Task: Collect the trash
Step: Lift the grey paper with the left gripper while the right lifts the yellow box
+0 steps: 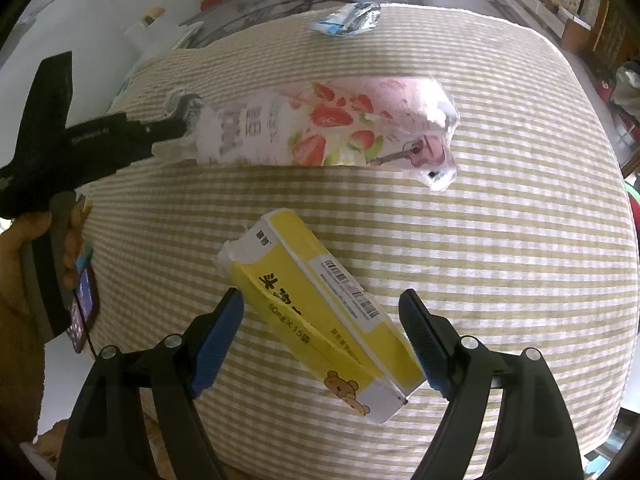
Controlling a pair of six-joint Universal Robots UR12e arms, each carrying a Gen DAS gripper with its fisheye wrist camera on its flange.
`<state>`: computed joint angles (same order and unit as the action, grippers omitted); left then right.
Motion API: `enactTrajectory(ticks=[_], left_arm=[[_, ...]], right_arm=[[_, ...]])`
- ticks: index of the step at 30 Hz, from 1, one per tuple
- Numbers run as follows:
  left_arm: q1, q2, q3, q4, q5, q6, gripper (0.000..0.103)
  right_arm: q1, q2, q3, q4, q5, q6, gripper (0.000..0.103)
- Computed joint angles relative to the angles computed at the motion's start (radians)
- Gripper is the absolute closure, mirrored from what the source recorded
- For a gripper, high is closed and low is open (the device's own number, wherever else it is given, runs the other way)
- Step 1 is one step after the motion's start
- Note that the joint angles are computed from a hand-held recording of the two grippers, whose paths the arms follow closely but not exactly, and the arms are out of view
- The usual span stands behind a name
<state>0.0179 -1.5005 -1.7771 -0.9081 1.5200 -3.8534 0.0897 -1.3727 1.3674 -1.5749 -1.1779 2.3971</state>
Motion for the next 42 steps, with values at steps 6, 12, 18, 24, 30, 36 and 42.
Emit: enactTrajectory(ticks=[6,12,18,24,30,36,42], left_arm=[[0.009,-0.011,0.003,0.029,0.004,-0.070,0.035],[0.025,-0.037,0.009,0.038,-0.019,-0.132,0.030],[0.018,-0.051,0.020,0.034,-0.012,-0.113,0.049],[-0.006,-0.052,0.041,0.023,0.037,-0.055,0.085],[-0.047,-0.047,0.067,0.033,0.126,0.006,0.085],[-0.074,-0.051,0.099,0.063,0.183,0.049,0.085],[-0.090,-0.059,0.125,0.091,0.199,0.078,0.085]], right_arm=[[0.006,-0.014,0.021,-0.027,-0.005,-0.005,0.026],[0.007,-0.024,0.036,-0.052,-0.013,0.002,0.026],[0.006,-0.029,0.043,-0.064,-0.015,0.009,0.026],[0.004,-0.028,0.042,-0.066,-0.010,0.004,0.026],[0.006,-0.027,0.042,-0.077,0.003,-0.003,0.033],[0.006,-0.033,0.043,-0.080,0.034,-0.055,0.065],[0.001,-0.032,0.039,-0.075,0.054,-0.065,0.089]])
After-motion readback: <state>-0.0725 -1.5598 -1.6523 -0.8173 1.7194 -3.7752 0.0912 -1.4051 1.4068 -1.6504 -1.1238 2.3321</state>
